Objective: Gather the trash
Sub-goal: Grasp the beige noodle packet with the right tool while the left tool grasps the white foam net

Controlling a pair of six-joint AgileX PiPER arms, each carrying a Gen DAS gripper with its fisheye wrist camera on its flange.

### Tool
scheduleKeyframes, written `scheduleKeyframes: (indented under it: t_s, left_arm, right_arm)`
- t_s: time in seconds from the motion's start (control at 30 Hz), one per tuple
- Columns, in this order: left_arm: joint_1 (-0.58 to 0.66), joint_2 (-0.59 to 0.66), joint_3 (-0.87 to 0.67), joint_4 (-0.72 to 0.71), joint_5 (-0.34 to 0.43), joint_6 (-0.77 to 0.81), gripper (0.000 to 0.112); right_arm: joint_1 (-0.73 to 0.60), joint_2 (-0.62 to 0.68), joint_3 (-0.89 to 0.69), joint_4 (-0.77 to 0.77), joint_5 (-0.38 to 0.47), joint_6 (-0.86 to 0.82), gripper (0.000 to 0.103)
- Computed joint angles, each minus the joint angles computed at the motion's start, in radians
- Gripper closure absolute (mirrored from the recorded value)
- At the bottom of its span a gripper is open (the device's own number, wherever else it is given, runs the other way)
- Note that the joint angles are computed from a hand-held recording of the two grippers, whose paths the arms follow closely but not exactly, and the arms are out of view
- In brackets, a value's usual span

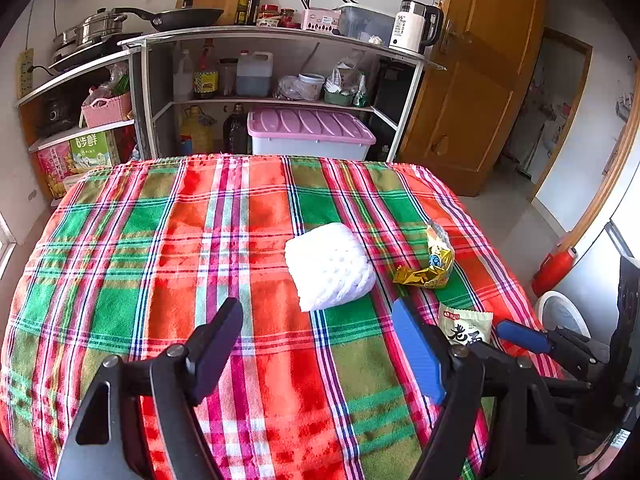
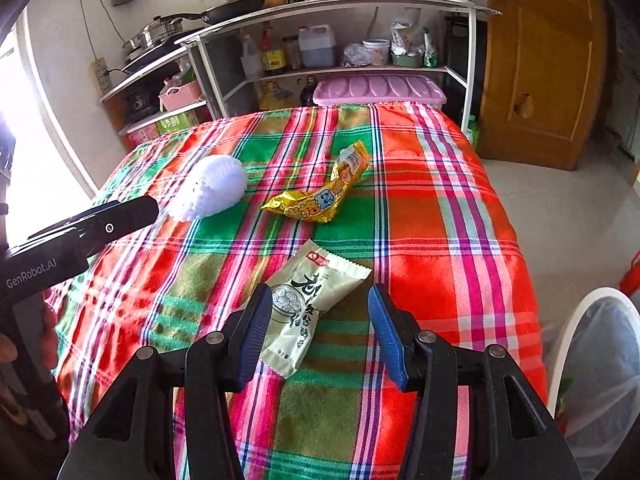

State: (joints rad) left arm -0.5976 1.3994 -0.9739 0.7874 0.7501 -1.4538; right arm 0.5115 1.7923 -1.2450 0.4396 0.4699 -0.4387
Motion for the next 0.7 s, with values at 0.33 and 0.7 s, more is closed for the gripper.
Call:
scheduleKeyframes:
  t_s: [0.33,0.7]
  left_arm:
    - [0.108,0.126,-0.114,-0.099,-0.048,0.168,0.031]
    - [0.150,0.209,-0.152,-0.171,-0.105,0.244,0.051]
  right_arm:
    - [0.019,0.053,-0.044,-0.089,0.005,0.122,0.052]
    - [0.007,0.055,-0.033,-0.053,-0.019,0.082,0.088]
